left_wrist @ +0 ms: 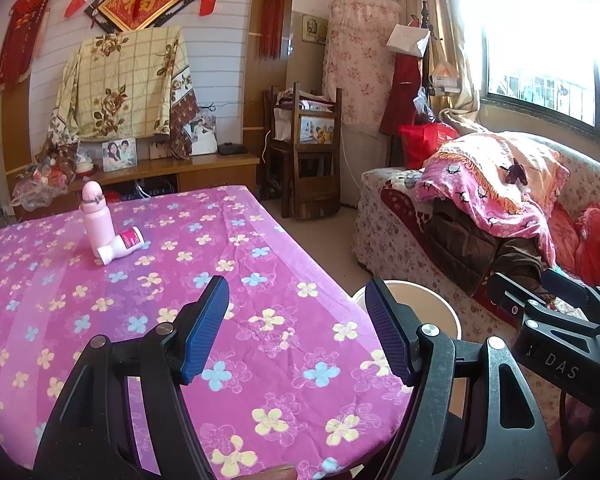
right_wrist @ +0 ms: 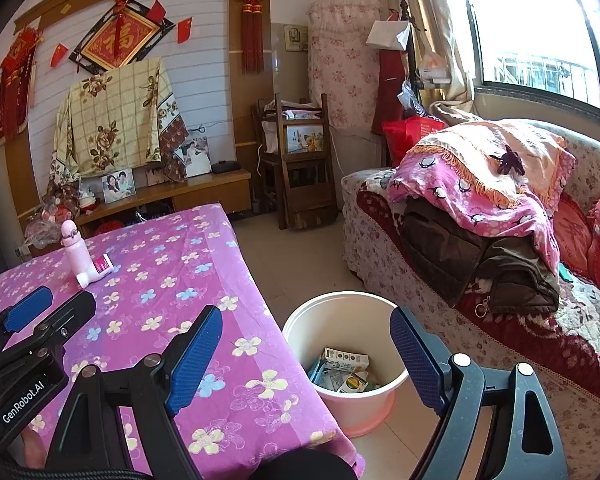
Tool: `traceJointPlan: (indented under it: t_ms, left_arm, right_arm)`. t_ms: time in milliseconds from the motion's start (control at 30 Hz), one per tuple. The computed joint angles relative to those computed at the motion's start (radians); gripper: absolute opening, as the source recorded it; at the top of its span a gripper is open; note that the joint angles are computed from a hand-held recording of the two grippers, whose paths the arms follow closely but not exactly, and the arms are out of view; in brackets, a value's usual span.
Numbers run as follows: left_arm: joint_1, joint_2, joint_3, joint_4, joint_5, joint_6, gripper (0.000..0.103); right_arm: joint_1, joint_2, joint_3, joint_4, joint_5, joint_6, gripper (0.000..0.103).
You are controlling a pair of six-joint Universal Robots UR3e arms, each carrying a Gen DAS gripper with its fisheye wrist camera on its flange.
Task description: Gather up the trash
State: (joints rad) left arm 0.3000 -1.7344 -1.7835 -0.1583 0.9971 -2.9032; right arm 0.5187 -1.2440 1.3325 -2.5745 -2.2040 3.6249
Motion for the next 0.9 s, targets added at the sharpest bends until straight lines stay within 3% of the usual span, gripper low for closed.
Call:
traceJointPlan:
  t_ms: [900]
  left_arm:
    - [0.052,0.097,-0.062,-0.028,-0.037,0.028,0.070]
  right_arm:
    - [0.040,-0.015,-0.032,0.000,-0.039,-0.015,0.088]
